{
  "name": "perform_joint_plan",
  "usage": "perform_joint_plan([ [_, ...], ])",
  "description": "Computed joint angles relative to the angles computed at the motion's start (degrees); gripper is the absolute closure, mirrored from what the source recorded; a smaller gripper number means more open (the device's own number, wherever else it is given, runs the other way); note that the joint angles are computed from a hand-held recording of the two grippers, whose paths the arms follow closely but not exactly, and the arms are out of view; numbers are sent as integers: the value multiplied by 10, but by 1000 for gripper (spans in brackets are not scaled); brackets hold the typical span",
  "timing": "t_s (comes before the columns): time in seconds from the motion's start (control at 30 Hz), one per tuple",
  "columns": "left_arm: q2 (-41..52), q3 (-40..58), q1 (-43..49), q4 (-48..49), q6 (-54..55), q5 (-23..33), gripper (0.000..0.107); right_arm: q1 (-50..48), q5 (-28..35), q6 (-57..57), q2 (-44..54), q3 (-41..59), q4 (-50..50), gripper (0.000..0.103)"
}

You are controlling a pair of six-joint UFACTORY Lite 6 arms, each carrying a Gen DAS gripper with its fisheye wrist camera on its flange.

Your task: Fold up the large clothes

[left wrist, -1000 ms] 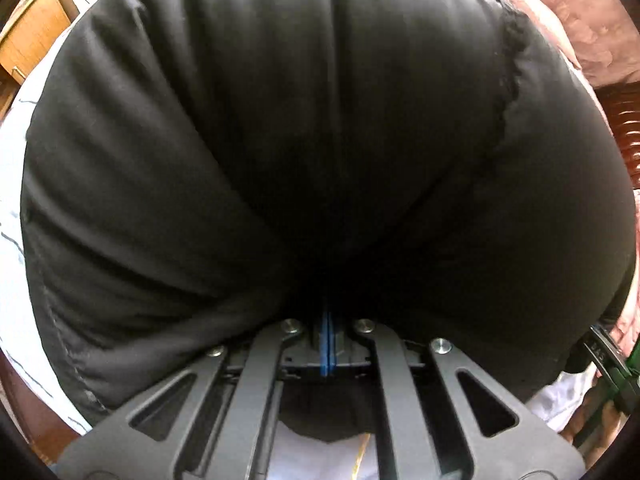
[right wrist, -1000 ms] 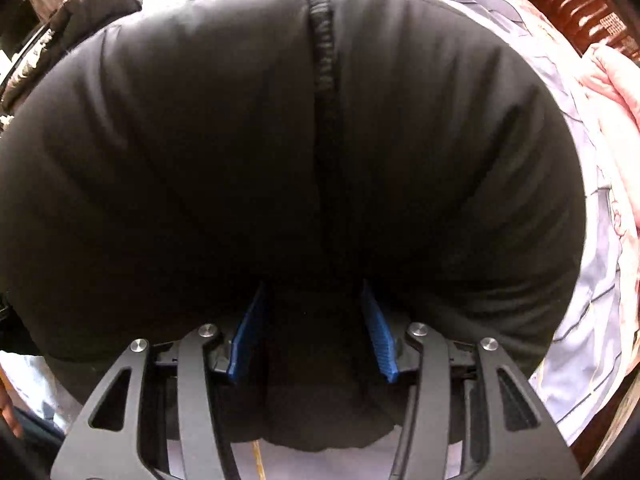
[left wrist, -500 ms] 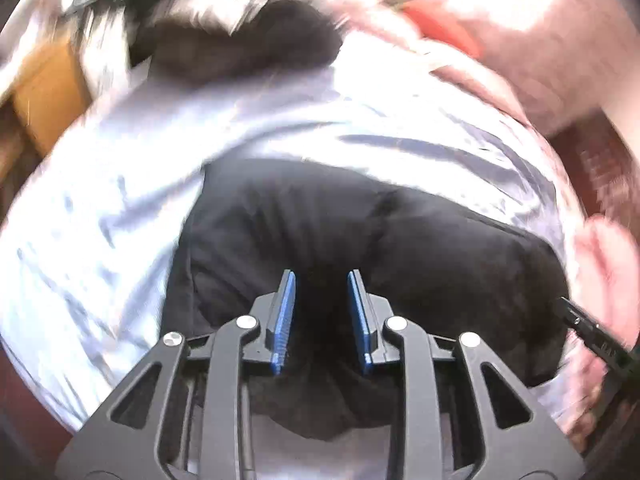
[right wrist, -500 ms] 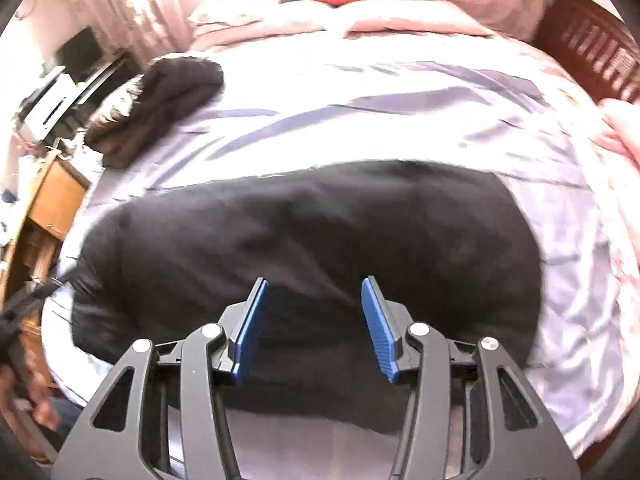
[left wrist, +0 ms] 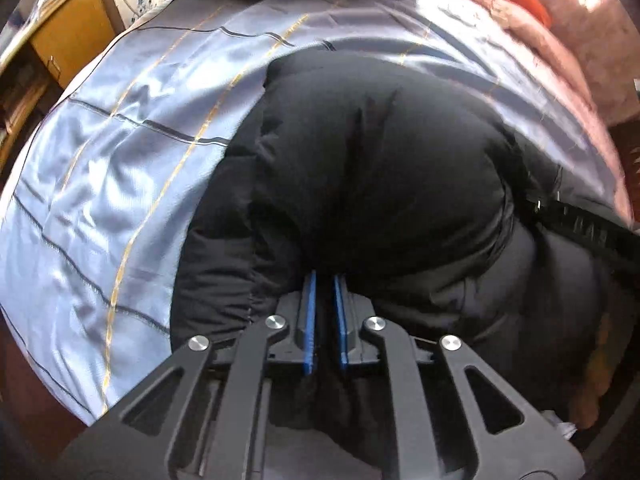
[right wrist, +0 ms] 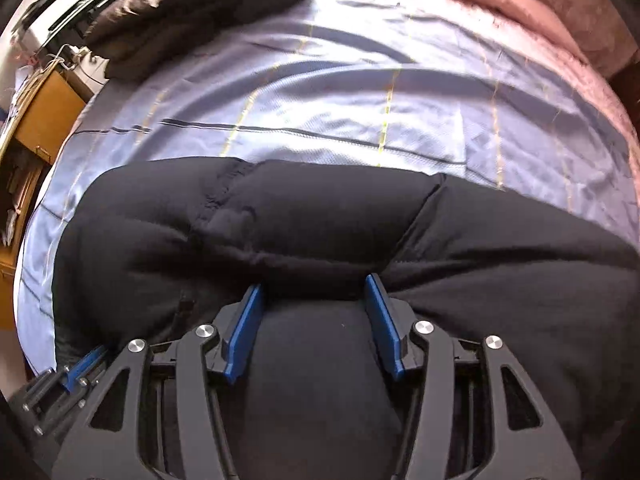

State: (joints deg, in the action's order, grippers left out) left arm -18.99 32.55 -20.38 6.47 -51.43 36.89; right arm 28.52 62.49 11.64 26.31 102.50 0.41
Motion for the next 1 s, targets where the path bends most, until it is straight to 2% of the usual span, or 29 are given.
perform_joint_plan([
  [0.07, 46, 13, -2, 8, -17, -21, 96, 9, -12, 10, 8, -11, -19, 50],
  [0.2, 76, 37, -21, 46, -69, -14, 98, 11, -36, -9, -4, -28, -25, 50],
  [0.27, 8, 17, -6, 2, -49, -4, 99, -36, -33, -93, -72, -61, 65, 52],
  [0.33, -109, 8, -44, 7, -73, 17, 95, -123, -10, -181, -186, -114, 168, 50],
  [0.37, -142, 26, -87, 45, -113, 51, 92, -163, 11, -215, -225, -126, 187, 47],
  [0.43, -152, 81, -207, 151, -216, 109, 83, -279, 71, -283, -286, -119, 198, 47],
  [0.5, -75, 160, -327, 210, -264, 108, 78, -399, 108, -319, -280, -86, 187, 45],
  [0.53, -15, 195, -363, 227, -265, 82, 78, -454, 140, -352, -253, -63, 199, 45],
  [0.63, 151, 277, -397, 243, -223, 41, 80, -543, 136, -369, -180, -55, 183, 45],
  [0.67, 200, 304, -395, 234, -218, 43, 80, -545, 117, -367, -174, -70, 168, 46],
  [0.7, 238, 308, -382, 214, -196, 21, 80, -547, 84, -367, -167, -103, 152, 46],
  [0.77, 263, 294, -366, 218, -201, -16, 80, -549, 41, -373, -156, -148, 158, 45],
  [0.87, 300, 307, -341, 215, -189, -41, 80, -515, -43, -359, -151, -202, 142, 45],
  [1.0, 332, 315, -272, 108, -86, -103, 81, -471, -51, -294, -72, -143, 100, 44],
])
